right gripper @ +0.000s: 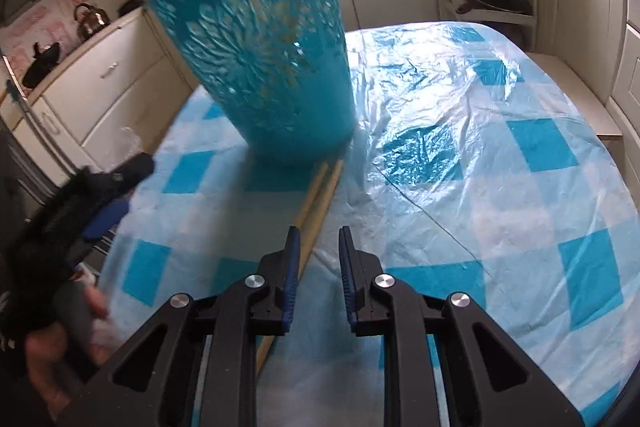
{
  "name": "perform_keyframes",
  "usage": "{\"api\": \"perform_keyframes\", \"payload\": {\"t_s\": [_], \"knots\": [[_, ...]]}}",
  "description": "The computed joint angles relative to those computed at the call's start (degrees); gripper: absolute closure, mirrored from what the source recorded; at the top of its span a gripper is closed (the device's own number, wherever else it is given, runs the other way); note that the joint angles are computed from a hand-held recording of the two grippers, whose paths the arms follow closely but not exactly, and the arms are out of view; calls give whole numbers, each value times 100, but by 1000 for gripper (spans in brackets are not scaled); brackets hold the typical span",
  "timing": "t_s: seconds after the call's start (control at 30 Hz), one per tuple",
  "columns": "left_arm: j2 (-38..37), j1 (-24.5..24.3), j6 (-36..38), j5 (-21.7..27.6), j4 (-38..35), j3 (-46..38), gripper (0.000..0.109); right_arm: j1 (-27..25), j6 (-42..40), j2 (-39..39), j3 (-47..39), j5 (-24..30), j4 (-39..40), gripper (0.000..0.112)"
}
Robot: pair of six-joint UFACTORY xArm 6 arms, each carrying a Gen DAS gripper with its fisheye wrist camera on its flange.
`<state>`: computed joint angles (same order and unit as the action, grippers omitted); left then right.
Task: Organize utensils
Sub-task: 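Lower the right gripper back to the remaining wooden sticks, then close the right gripper on a wooden stick while the left gripper grasps another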
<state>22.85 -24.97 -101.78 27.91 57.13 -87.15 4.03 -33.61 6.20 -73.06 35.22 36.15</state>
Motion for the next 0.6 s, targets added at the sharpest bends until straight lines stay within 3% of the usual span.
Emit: {"api": "perform_keyframes", "payload": {"t_s": [0.27,0.5,0.6], "knots": [[16,2,-11,-51,13,-3,26,221,174,-47,204,-445,-977,98],[37,-1,-6,-53,13,-29,26,-151,-573,-331,362,97,-966,102],[58,-7,78,-32,-49,-59,26,-287,-535,-356,370,200,-908,94]]}}
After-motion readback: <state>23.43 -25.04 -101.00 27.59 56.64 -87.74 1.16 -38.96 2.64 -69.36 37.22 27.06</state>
